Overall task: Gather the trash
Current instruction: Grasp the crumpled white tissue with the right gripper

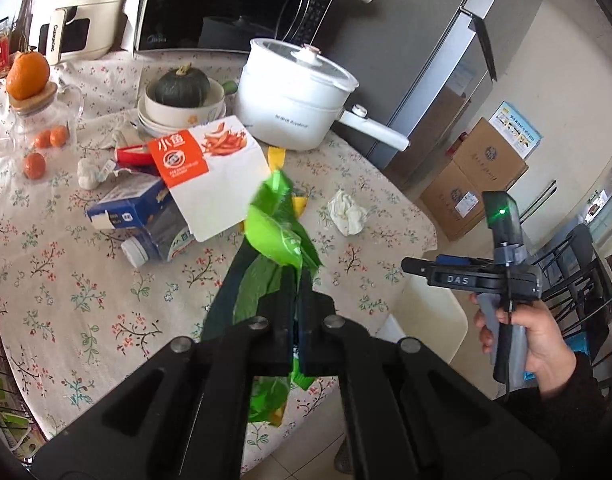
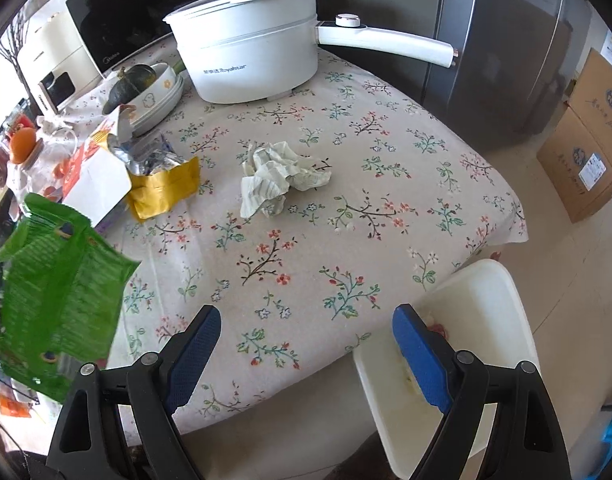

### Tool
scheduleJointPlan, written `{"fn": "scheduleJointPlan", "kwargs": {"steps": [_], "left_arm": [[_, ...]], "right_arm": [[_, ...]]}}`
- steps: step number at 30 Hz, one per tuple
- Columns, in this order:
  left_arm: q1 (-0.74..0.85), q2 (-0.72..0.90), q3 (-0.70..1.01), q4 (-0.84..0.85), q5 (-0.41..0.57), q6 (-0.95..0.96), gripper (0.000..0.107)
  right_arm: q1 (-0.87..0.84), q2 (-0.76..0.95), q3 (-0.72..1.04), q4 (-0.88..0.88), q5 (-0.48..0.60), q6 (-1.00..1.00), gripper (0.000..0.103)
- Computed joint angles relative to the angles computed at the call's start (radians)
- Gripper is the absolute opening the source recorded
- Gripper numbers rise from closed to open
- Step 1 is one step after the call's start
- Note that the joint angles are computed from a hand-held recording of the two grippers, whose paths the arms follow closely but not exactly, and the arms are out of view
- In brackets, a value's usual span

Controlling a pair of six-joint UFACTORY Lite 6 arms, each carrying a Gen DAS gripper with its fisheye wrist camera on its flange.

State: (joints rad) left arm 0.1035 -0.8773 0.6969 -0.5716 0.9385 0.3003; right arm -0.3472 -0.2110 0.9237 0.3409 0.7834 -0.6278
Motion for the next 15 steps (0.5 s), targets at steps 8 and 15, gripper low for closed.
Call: {"fn": "scheduleJointPlan", "kwargs": {"steps": [8, 15], "left_arm": [[0.116, 0.003, 0.047, -0.018, -0.030, 0.022, 0.001], [0.215, 0.034, 0.049, -0.016, -0.046, 0.100, 0.001]], "right_arm": [[0.118, 0.260, 0.205, -0.002, -0.062, 0.146, 0.089], [0.210, 0.459, 0.321, -0.025, -0.170, 0.242, 0.088]]}}
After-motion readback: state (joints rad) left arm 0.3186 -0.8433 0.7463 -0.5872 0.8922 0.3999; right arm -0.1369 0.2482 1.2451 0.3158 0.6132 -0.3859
